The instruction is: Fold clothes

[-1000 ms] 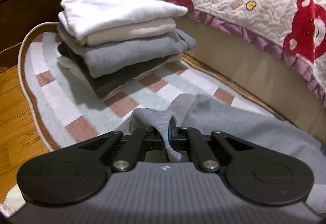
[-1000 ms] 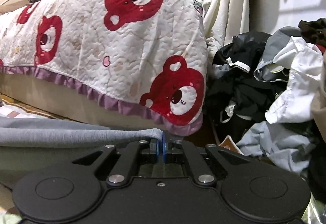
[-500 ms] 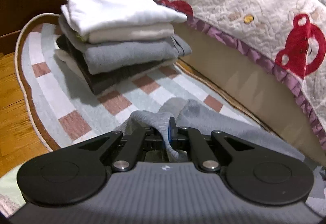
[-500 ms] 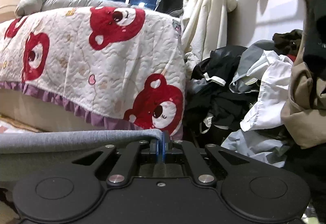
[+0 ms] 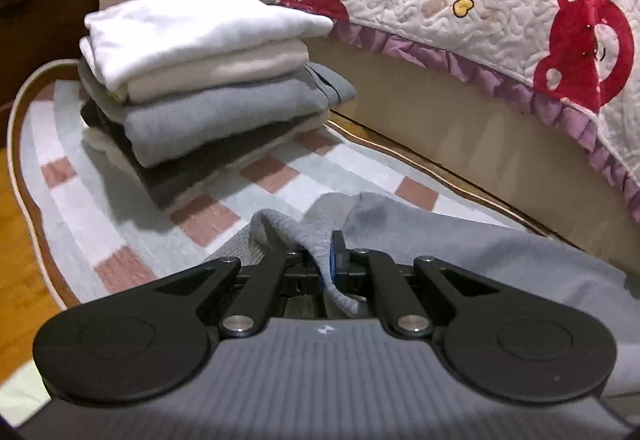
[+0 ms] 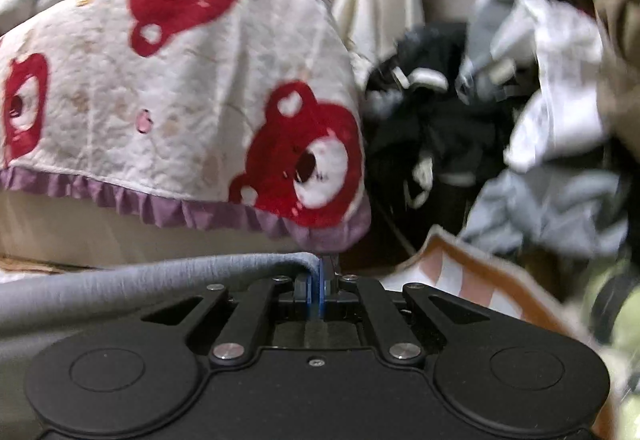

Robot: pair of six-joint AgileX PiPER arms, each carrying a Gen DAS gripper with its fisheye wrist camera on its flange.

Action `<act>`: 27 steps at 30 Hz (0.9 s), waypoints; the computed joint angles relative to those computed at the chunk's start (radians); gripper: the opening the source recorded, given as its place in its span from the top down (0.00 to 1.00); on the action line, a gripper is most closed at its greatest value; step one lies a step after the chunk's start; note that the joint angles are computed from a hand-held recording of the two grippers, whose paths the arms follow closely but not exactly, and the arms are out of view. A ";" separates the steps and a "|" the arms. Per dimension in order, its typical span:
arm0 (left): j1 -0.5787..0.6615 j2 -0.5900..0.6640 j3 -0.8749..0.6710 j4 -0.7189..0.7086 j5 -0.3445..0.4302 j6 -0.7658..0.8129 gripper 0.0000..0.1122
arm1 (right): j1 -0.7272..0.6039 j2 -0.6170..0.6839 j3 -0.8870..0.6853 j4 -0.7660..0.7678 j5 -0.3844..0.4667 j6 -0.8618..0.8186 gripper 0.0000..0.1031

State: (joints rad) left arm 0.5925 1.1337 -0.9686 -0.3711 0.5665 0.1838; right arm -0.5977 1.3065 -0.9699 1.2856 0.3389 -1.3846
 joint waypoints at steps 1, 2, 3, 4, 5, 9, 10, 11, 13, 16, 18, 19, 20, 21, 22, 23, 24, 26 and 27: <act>0.007 0.005 -0.016 -0.015 0.007 0.006 0.98 | 0.013 0.008 -0.001 0.005 -0.015 0.000 0.98; 0.015 0.012 -0.035 -0.029 0.016 0.010 0.98 | 0.021 0.018 -0.012 -0.004 -0.019 0.014 0.98; 0.023 0.018 -0.055 -0.043 0.025 0.014 0.98 | 0.024 0.024 -0.033 -0.033 -0.011 0.044 0.98; 0.038 0.029 -0.086 -0.060 0.050 0.008 0.98 | 0.023 0.029 -0.058 -0.065 0.004 0.077 0.98; 0.055 0.041 -0.119 -0.076 0.077 -0.001 0.98 | 0.018 0.033 -0.081 -0.088 0.025 0.102 0.98; 0.066 0.024 -0.133 -0.076 0.076 0.013 0.98 | -0.020 0.022 -0.130 -0.110 0.108 0.144 0.98; 0.064 0.017 -0.122 -0.070 0.069 0.012 0.98 | -0.030 0.010 -0.126 -0.106 0.121 0.146 0.98; 0.063 0.011 -0.112 -0.068 0.063 0.011 0.98 | -0.040 -0.006 -0.114 -0.095 0.129 0.141 0.98; 0.084 0.033 -0.120 -0.110 0.075 0.031 0.98 | -0.052 -0.035 -0.094 -0.067 0.134 0.120 0.98; 0.089 0.098 -0.186 -0.106 0.095 -0.021 0.98 | -0.067 -0.033 -0.134 -0.065 0.182 0.131 0.98; 0.072 0.149 -0.258 -0.056 0.127 -0.096 0.98 | -0.054 -0.005 -0.200 -0.122 0.200 0.174 0.98; 0.071 0.177 -0.296 -0.058 0.143 -0.099 0.98 | -0.044 0.013 -0.237 -0.155 0.207 0.200 0.98; 0.071 0.202 -0.329 -0.065 0.157 -0.093 0.98 | -0.035 0.032 -0.275 -0.184 0.215 0.227 0.98; 0.071 0.238 -0.376 -0.077 0.179 -0.084 0.98 | -0.021 0.063 -0.330 -0.229 0.224 0.269 0.98; 0.063 0.278 -0.429 -0.085 0.200 -0.087 0.98 | -0.002 0.109 -0.405 -0.297 0.233 0.338 0.98; 0.052 0.323 -0.485 -0.091 0.216 -0.104 0.98 | 0.019 0.164 -0.496 -0.383 0.255 0.430 0.98; 0.035 0.366 -0.537 -0.091 0.228 -0.120 0.98 | 0.041 0.228 -0.596 -0.470 0.281 0.520 0.98; -0.018 0.504 -0.698 -0.060 0.255 -0.178 0.98 | 0.101 0.371 -0.796 -0.639 0.298 0.690 0.98; -0.047 0.585 -0.789 -0.046 0.277 -0.204 0.98 | 0.140 0.452 -0.896 -0.739 0.284 0.781 0.98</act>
